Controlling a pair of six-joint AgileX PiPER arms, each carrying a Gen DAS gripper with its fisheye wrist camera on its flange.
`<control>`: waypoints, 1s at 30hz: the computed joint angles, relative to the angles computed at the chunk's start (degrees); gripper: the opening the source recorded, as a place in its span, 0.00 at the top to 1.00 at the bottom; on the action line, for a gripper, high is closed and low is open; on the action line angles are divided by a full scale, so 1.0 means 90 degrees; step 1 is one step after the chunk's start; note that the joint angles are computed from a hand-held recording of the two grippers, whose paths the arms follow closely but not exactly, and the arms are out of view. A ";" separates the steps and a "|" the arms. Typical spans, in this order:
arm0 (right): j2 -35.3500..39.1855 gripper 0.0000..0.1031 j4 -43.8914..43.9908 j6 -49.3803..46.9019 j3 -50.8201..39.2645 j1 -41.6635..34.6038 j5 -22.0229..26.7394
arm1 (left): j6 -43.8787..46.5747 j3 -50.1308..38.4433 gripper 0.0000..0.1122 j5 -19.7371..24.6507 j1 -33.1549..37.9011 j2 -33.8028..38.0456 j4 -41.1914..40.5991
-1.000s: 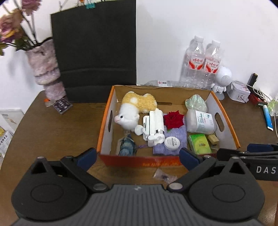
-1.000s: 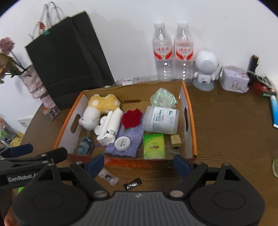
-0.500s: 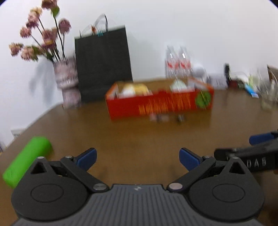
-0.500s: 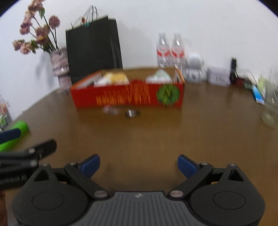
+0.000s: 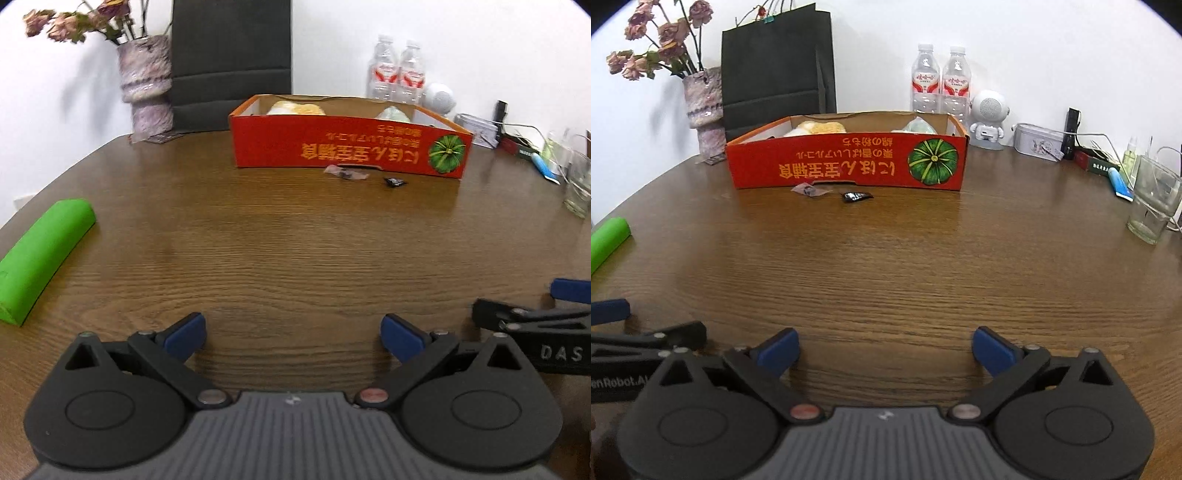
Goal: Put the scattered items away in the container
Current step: 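Withdraw both tools from the box back over the table, then grasp the small clear wrapper with the left tool while the right tool grasps the black wrapper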
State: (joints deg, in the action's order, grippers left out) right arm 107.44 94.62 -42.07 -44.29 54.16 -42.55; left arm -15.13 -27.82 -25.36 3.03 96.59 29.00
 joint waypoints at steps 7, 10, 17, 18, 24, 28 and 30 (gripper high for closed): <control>-0.0026 0.00 -0.0072 0.0000 0.0031 -0.0006 0.0043 | -0.0056 0.0011 0.08 0.0008 0.0050 -0.0030 0.0106; -0.0300 0.07 -0.1012 0.0321 0.0327 -0.0398 0.0532 | 0.0113 -0.0087 0.08 -0.0103 0.0174 0.0001 0.0279; 0.0211 0.20 -0.3022 -0.0098 -0.1158 -0.2474 0.2225 | 0.1047 -0.0917 0.08 -0.0455 0.0406 0.0278 0.0164; 0.0491 0.26 -0.2904 -0.0419 -0.1591 -0.2642 0.2458 | 0.0735 -0.1060 0.08 -0.0481 0.0488 0.0318 0.0547; 0.1702 0.49 -0.2026 -0.1888 -0.3132 -0.2950 0.2628 | 0.0824 -0.1820 0.08 -0.0385 0.0324 0.0822 0.0698; 0.1739 0.73 -0.2963 -0.1072 -0.3097 -0.3122 0.2754 | 0.0911 -0.2296 0.08 -0.0255 -0.0001 0.1257 0.0541; 0.1683 0.75 -0.3351 -0.0688 -0.3008 -0.3202 0.2840 | 0.0571 -0.2679 0.08 -0.0105 -0.0206 0.1480 0.0670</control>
